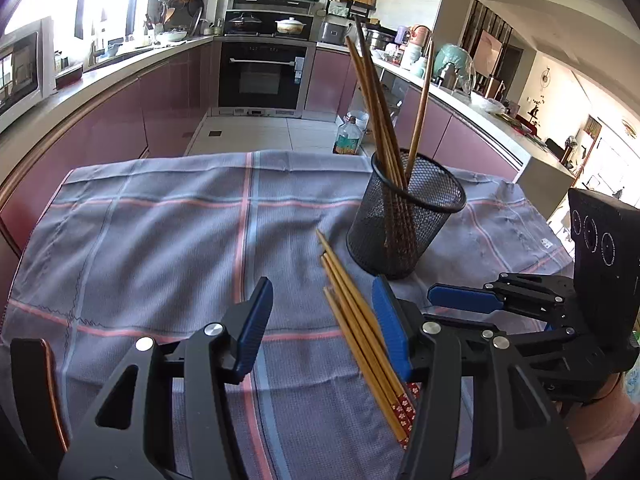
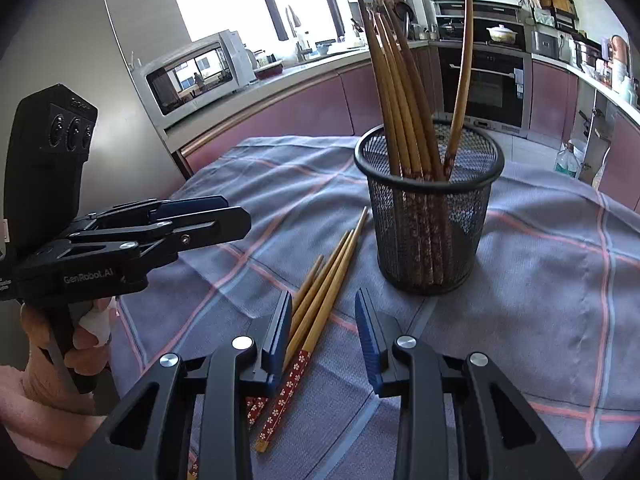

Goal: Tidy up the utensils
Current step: 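Move both open grippers back down over the chopstick pile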

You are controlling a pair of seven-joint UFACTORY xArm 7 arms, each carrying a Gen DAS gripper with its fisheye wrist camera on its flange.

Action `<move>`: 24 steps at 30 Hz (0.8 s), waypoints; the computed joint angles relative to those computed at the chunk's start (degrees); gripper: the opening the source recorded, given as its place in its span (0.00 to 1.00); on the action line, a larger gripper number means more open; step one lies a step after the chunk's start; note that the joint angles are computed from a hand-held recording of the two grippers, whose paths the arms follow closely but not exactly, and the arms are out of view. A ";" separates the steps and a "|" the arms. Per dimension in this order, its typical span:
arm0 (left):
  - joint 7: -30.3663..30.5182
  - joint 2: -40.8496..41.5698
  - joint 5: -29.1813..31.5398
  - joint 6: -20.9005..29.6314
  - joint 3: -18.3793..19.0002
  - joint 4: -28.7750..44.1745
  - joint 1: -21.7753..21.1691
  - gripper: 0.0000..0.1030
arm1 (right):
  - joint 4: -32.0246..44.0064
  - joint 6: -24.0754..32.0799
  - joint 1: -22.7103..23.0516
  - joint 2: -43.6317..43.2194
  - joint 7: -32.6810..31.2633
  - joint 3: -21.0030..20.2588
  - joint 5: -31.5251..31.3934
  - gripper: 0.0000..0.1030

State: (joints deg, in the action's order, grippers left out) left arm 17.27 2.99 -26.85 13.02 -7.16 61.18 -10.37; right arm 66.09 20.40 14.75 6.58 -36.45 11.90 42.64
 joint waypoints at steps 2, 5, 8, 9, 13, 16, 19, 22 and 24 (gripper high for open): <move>0.45 -0.15 -0.94 0.60 -0.12 -0.97 0.06 0.50 | -0.03 0.48 0.32 0.79 1.67 -0.13 -1.73 0.30; 1.35 -0.17 -2.44 1.25 -0.29 -1.91 -0.02 0.50 | -0.20 0.64 0.68 1.63 4.22 -0.13 -4.21 0.30; 2.43 0.07 -3.35 2.19 -0.39 -2.40 -0.20 0.50 | 0.05 0.72 0.69 2.44 6.72 0.08 -5.96 0.29; 2.38 0.14 -3.12 2.35 -0.41 -2.59 -0.31 0.50 | 0.04 0.68 0.64 2.61 7.23 0.20 -6.31 0.29; 2.00 0.60 -1.62 2.81 -0.64 -3.15 -0.86 0.50 | -0.69 0.14 0.43 2.57 7.82 0.67 -6.93 0.28; 0.13 0.95 0.95 2.88 -0.66 -3.28 -1.35 0.50 | -0.79 -0.31 0.68 2.81 9.04 0.68 -8.48 0.27; -1.09 1.40 2.60 2.88 -0.76 -3.30 -1.59 0.50 | -1.12 -0.43 0.43 2.55 9.23 0.70 -9.23 0.25; -3.58 1.89 5.64 2.82 -0.63 -3.30 -1.93 0.50 | -0.92 -0.56 0.65 2.81 10.71 0.46 -11.13 0.20; -4.08 2.12 6.43 3.03 -0.77 -3.16 -1.90 0.50 | -1.01 -0.77 0.81 2.80 11.96 0.24 -12.77 0.16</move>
State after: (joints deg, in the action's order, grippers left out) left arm 13.19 5.12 -20.42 16.05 -7.93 58.03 -12.27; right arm 65.08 19.63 15.57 9.38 -24.49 12.14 29.87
